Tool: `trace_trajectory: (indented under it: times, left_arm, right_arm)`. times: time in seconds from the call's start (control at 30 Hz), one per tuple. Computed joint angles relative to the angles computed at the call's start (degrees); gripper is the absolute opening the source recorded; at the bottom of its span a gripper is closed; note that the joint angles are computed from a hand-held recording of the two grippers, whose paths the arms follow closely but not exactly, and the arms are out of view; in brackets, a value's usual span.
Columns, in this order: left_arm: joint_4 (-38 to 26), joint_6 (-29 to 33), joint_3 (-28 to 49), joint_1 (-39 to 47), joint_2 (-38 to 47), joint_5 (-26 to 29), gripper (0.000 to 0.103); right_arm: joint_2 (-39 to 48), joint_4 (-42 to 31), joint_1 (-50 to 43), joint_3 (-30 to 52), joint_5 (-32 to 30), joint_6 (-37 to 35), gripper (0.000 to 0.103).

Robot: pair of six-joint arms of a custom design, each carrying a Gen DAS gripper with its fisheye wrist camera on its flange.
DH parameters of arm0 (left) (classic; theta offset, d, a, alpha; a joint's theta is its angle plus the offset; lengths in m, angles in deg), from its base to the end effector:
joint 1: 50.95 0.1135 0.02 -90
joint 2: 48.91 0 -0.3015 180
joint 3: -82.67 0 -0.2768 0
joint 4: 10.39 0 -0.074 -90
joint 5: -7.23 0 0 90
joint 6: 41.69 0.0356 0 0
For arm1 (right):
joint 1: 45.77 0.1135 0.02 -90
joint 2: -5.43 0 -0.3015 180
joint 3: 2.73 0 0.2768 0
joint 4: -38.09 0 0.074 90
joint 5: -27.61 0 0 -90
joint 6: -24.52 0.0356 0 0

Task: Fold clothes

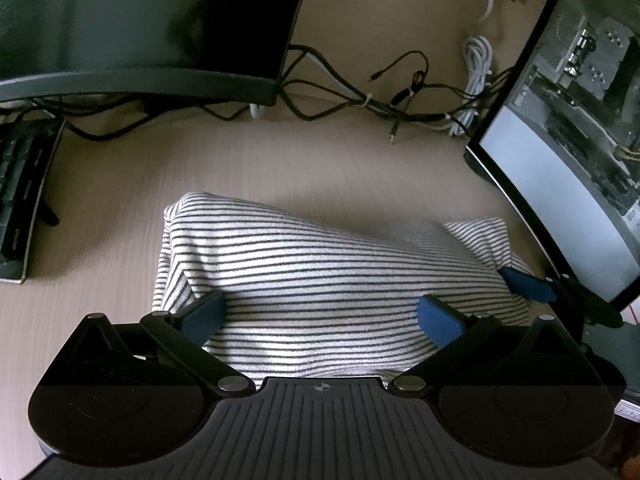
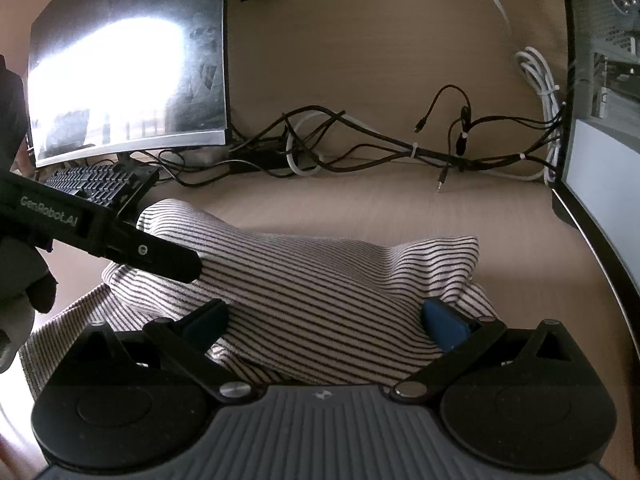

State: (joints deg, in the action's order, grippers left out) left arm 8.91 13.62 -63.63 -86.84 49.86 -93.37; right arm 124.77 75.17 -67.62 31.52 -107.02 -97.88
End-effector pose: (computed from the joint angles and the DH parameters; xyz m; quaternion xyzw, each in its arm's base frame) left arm 0.2134 -0.1463 0.0824 -0.0251 0.9228 -0.1467 0.3554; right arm 0.2487 -0.0728 0.0267 -0.2149 0.8475 0.1644 0.4566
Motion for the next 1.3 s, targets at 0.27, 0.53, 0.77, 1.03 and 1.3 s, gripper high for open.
trace_trajectory:
  times: [0.27, 0.53, 0.77, 1.03, 1.3]
  left_arm:
    - [2.86, 1.25, 0.28, 1.74, 1.78, 0.99, 0.103]
    - [3.45, 2.29, 1.05, 2.30, 2.87, 1.13, 0.103]
    - [1.55, -1.69, 2.16, -1.44, 2.97, -3.05, 0.103]
    - [1.54, -1.36, 2.21, -1.51, 3.07, -3.14, 0.103]
    - [1.45, -0.54, 2.37, -0.89, 3.05, -2.43, 0.103]
  right_arm:
    - [0.39, -1.64, 1.45, 2.65, 1.08, 0.38, 0.103]
    - [0.81, -0.72, 2.04, 3.01, 1.50, 1.03, 0.103]
    - [1.18, 0.31, 2.04, 2.99, 1.25, 1.90, 0.103]
    - [1.30, 1.06, 2.12, 2.68, 1.45, 2.09, 0.103]
    - [1.40, 1.15, 2.02, 2.69, 1.28, 2.10, 0.103]
